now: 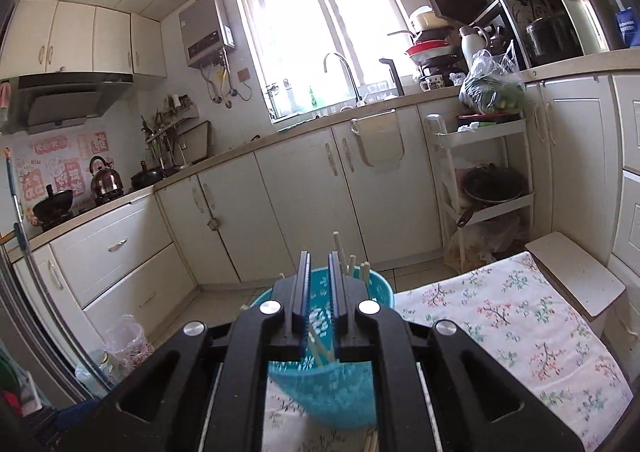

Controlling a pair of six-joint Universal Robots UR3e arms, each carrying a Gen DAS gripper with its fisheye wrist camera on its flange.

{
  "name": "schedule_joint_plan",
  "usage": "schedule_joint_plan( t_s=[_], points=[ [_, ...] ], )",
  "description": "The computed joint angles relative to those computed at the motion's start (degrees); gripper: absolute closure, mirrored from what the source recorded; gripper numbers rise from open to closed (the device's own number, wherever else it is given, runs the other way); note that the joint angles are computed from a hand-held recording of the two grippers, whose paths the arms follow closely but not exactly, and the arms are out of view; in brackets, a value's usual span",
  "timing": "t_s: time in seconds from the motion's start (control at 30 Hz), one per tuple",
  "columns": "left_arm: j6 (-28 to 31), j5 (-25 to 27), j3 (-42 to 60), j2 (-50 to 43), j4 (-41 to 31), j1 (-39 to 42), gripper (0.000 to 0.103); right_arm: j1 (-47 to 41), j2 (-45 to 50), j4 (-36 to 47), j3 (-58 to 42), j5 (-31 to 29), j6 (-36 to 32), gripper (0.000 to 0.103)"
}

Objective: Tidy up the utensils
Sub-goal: 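Lift the chopstick over the teal basket and open the right tool, then lower the right tool to the last chopsticks and close on one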

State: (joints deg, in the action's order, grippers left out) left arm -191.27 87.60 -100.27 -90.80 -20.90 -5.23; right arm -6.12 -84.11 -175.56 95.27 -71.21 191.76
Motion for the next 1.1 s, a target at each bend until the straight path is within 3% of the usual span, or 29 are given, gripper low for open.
schedule_joint_plan(
  t_s=[0.13,0.4,1.1],
  points=[
    [0.3,1.3,0.1,0.4,-0.1,-1.3,0.019,-2.4,-8.9,0.7,10.9,2.0,-1.3,0.077],
    [1.0,3.1,0.0,1.1,-1.0,-3.0,0.016,-5.1,-18.2,8.9,24.7,3.5,-6.5,0.076],
    [1.3,3.8,-3.8,2.9,-4.0,-1.4,0.009,-0.2,-8.7,24.9,18.4,-3.6,-10.2,0.076]
  ],
)
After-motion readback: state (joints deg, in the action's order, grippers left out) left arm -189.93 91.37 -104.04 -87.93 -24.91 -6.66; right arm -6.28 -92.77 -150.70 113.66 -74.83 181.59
